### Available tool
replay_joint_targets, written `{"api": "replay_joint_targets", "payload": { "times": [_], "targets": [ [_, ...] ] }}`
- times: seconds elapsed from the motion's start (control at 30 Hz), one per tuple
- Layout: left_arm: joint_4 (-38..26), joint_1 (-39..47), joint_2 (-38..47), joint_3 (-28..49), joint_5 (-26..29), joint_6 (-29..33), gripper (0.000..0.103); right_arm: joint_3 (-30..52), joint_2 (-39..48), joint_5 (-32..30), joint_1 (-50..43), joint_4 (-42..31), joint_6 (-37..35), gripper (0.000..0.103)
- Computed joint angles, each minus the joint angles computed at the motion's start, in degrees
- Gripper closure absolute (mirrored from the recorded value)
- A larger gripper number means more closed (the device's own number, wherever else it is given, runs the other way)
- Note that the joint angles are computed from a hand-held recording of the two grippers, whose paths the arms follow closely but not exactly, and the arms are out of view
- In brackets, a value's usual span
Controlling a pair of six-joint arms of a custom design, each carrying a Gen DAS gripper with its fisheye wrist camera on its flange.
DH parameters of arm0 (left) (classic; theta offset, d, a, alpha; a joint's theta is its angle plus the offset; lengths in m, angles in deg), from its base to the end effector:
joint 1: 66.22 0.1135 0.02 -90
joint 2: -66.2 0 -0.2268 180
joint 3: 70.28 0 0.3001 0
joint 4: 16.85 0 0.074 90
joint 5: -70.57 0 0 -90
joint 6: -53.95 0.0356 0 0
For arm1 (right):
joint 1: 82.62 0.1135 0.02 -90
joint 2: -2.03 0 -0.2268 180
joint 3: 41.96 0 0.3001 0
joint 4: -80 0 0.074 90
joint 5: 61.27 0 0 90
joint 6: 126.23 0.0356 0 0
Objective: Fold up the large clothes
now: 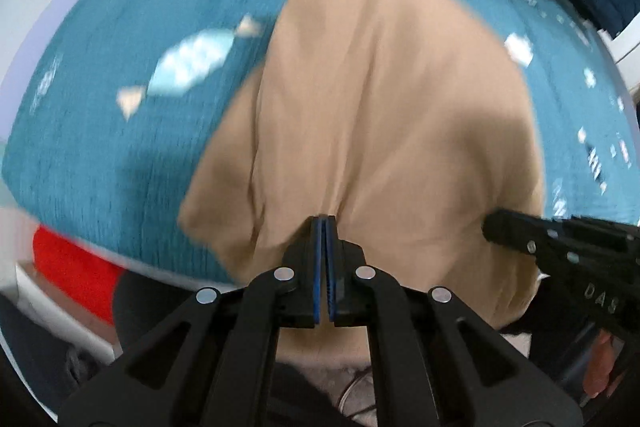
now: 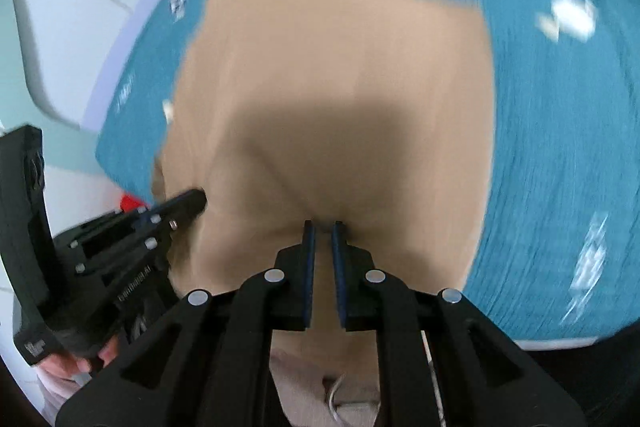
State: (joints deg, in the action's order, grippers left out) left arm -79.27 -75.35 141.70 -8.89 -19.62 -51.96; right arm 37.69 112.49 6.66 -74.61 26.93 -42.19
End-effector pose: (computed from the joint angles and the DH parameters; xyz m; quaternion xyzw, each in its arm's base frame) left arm 0.2763 -0.0443 0.1533 -0.0589 0.9913 -0.0238 0.1148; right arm 0.3630 0.0646 0.0659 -0.1293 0.9716 0.1920 0.0490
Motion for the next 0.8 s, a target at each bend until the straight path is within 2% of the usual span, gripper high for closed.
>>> {"api": "replay_joint_targets", "payload": {
  "times": [0.1,0.2,0.3,0.4,0.47,0.63,0.73,0.8],
  "targets": [
    [-2.2,-1.3,-4.7,-6.0,-0.9,0.3,0.100,-5.8,-2.2,0.5,-0.2,-1.0,-1.8,0.097],
    [-4.7,-2.1,-9.1,-8.5,-1.0,0.3,0.099,-8.4,-5.6,0.0,-1.2,-2.6,-2.9,0.097],
    [-6.5,-3.1,-12.8,-7.8,-1.3,0.9,0.099,-8.6,-10.7,-1.0,-2.6,-4.1,-3.3,0.093],
    [-6.1,-2.0,-14.2,-3.8,2.7,2.8,0.099,-5.4,-12.1,-2.3,-4.0,-3.7,-2.3,0.092],
    [-4.0,-1.5,-11.4,0.0,4.3,3.7,0.098,-1.2,-10.1,-1.0,-3.9,-1.8,-0.3,0.092],
    [4.1,-1.0,6.1,13.9,1.9,3.3,0.098,13.3,1.0,1.5,-3.1,1.6,5.1,0.092],
    [3.5,0.5,16.4,20.8,-0.9,3.0,0.098,20.7,8.5,4.4,-3.8,-0.8,5.6,0.092],
    [3.6,2.3,18.3,19.8,0.8,3.3,0.099,19.8,10.1,3.3,-5.3,-1.3,3.8,0.092]
  ]
}}
